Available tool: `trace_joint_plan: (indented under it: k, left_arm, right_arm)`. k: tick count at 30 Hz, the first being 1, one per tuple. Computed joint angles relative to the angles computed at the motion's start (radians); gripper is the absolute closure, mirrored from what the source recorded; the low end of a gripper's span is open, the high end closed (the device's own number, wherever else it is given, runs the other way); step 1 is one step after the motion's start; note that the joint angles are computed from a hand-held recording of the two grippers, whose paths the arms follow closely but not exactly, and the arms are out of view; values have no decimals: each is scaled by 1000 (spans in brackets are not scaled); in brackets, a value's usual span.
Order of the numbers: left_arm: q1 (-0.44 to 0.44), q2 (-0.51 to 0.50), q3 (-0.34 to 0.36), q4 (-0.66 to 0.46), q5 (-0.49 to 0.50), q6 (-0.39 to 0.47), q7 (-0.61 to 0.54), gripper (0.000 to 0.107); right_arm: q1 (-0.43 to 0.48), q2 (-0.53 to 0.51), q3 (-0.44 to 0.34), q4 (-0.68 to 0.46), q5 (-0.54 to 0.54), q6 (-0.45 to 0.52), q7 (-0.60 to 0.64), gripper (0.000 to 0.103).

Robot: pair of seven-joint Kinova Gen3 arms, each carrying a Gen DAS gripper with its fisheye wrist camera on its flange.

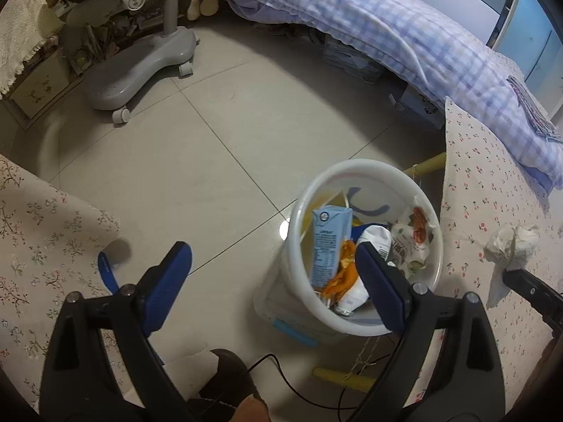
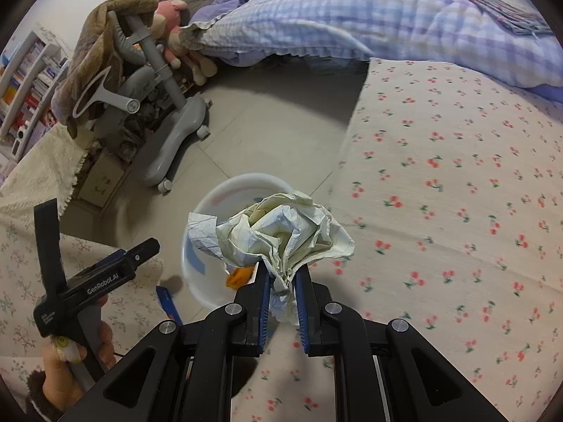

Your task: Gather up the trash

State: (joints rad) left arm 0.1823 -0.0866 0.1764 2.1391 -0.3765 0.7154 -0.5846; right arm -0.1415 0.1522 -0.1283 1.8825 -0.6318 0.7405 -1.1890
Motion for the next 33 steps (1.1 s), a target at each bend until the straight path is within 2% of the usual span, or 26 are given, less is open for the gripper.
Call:
trace_joint_plan:
  k: [6,11,12,13,15,24,28,31,33]
  left_arm:
    - [-23,-24,-25,14,56,-1,-62,13]
    - [-32,-25,-11,19,47,12,-68,12]
    - [-33,-25,-9,19,45,14,-68,10]
    - [-32,-24,-9,20,45,15,-73,7]
    - [-33,-27,-12,22,48,15,-85,5]
    - [-37,-37,-16,19,95,26,-129,5]
    - [-26,-69,-19,11,164,46,-175,6]
    - [-19,-107,-7,1,201,55,-197,6]
    - [-14,-129,25,-15,206,74,-183,6]
  right_arm:
    - [-35,53,-31,-30,-2,-30,-24,87]
    - [0,85,-65,-26,-106,-39,47,82]
    - [3,90,-67,-28,-118,-36,54,72]
    - [3,92,-65,-28,-123,-38,50,55]
    - [-3,75,-58,-10,-122,-68,28,30]
    - [3,23,-30,15,-99,-77,0,29]
    - [28,-30,-10,57,-114,-57,31,29]
    - [30,-86,22,77,-73,-19,12,29]
    - [31,-138,47,88,-29,4,-8,29]
